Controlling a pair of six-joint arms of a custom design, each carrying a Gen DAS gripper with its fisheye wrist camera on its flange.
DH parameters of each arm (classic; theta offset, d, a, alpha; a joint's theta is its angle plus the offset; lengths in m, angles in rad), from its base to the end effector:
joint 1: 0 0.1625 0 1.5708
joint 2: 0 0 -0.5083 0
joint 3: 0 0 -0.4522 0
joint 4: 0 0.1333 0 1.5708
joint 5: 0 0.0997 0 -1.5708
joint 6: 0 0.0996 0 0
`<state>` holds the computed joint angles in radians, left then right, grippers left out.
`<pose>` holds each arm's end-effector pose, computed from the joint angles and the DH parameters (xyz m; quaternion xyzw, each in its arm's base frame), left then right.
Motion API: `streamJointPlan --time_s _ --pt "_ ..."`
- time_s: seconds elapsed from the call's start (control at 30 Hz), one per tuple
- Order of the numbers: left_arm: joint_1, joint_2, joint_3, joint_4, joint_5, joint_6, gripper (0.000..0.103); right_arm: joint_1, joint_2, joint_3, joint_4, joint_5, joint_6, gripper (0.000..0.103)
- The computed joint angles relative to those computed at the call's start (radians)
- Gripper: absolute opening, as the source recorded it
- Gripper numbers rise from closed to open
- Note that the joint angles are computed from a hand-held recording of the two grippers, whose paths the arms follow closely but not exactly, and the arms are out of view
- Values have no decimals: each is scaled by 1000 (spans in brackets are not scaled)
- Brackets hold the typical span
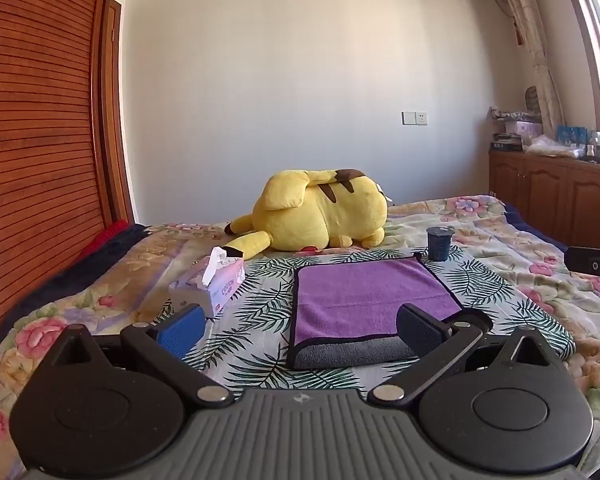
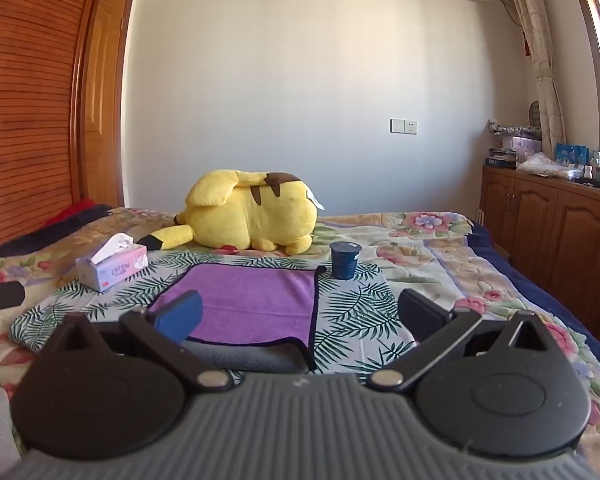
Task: Fold towel
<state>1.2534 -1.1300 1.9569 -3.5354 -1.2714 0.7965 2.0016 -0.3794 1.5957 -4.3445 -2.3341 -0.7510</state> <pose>-0.0487 -0.6695 0.3400 0.3722 0.7497 -0.4876 0.2484 0.3519 -0.6113 0.0254 0.1508 -0.6943 0.6012 0.3656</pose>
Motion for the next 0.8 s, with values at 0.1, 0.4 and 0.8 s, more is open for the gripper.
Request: streamJointPlan --time_s 0.1,0.4,0.8 --pt "0 -1 -1 4 2 -6 87 0 1 -1 -2 -1 -5 103" --pt "1 0 -1 3 0 -2 87 0 1 -2 -3 1 -3 103" --pt "0 0 0 1 0 0 87 -1 -1 -1 -2 2 -2 103"
